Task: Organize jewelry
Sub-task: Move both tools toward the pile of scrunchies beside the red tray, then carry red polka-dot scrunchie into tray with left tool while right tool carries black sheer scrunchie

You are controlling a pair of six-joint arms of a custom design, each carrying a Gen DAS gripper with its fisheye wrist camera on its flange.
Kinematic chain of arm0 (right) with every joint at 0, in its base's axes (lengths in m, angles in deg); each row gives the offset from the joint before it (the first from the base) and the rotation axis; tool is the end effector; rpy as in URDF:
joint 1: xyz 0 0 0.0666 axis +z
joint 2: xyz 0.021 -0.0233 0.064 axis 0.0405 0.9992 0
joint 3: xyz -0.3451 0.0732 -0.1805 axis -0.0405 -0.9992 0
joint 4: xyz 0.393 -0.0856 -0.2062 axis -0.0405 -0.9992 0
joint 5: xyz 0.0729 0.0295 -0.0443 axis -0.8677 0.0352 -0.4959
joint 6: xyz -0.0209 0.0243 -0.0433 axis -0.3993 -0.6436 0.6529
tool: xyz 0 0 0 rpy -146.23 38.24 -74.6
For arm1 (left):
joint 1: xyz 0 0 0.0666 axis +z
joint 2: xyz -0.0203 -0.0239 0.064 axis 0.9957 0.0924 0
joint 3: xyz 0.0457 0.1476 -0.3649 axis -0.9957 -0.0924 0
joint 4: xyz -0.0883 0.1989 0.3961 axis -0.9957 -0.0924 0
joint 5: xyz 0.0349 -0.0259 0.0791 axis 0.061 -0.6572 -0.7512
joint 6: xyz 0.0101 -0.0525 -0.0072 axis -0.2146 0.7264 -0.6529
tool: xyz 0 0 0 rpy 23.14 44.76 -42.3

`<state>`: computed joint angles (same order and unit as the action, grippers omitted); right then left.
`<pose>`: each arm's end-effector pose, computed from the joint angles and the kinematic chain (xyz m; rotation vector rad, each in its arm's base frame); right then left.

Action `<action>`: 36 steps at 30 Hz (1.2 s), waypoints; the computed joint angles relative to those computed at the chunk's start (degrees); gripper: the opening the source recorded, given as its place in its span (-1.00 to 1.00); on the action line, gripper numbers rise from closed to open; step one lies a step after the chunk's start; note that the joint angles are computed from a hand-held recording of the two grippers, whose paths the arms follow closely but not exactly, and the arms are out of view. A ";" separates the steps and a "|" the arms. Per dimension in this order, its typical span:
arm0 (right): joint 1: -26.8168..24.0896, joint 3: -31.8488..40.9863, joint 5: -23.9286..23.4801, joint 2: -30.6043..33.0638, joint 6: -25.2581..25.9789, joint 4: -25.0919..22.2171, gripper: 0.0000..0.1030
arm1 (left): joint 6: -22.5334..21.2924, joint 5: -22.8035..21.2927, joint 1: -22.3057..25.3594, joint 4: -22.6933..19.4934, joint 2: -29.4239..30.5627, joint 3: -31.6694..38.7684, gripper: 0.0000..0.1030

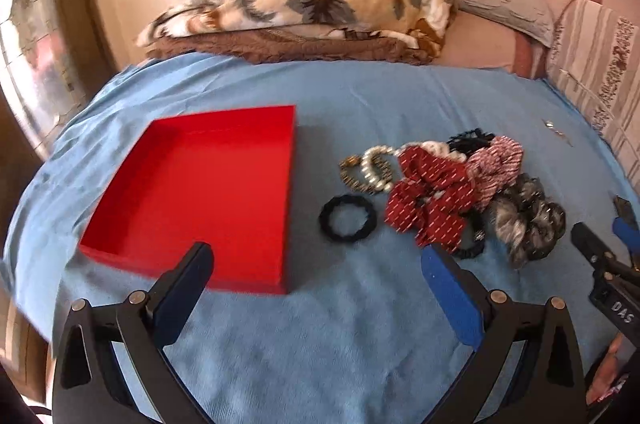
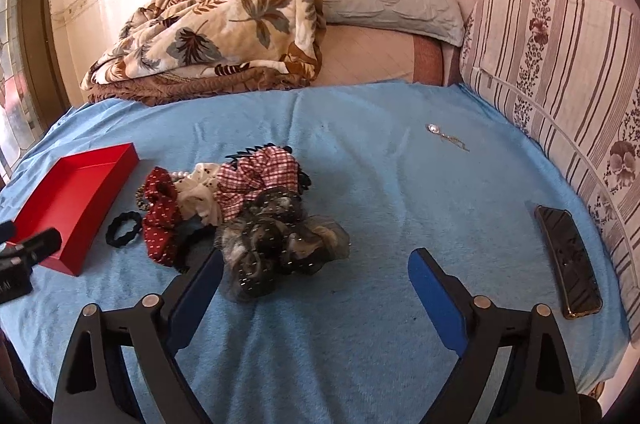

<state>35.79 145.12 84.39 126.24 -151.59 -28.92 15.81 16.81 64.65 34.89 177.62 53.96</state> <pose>0.4783 0.2865 0.3567 0.8339 2.1913 -0.2771 0.6247 -0.2340 0.3725 0.7508 2.2799 -0.2320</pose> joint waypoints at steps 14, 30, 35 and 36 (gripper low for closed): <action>-4.42 -4.77 -9.39 -1.33 4.85 11.78 0.42 | -3.20 6.32 -5.00 -11.24 12.84 15.39 0.60; -4.54 -5.21 -14.73 -2.32 11.18 19.25 -0.86 | -1.66 13.57 -4.43 -17.40 14.63 19.03 -0.92; -3.43 -2.69 -12.10 -2.90 12.94 18.19 -0.86 | -0.99 18.38 -1.07 -15.84 10.59 17.25 -0.92; -3.13 -1.84 -11.58 -2.83 13.69 17.91 -0.86 | -0.74 18.88 -0.25 -15.69 10.20 17.37 -0.92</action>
<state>32.65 143.28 72.81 123.41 -137.91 -11.01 15.07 35.69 64.40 19.20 187.82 71.33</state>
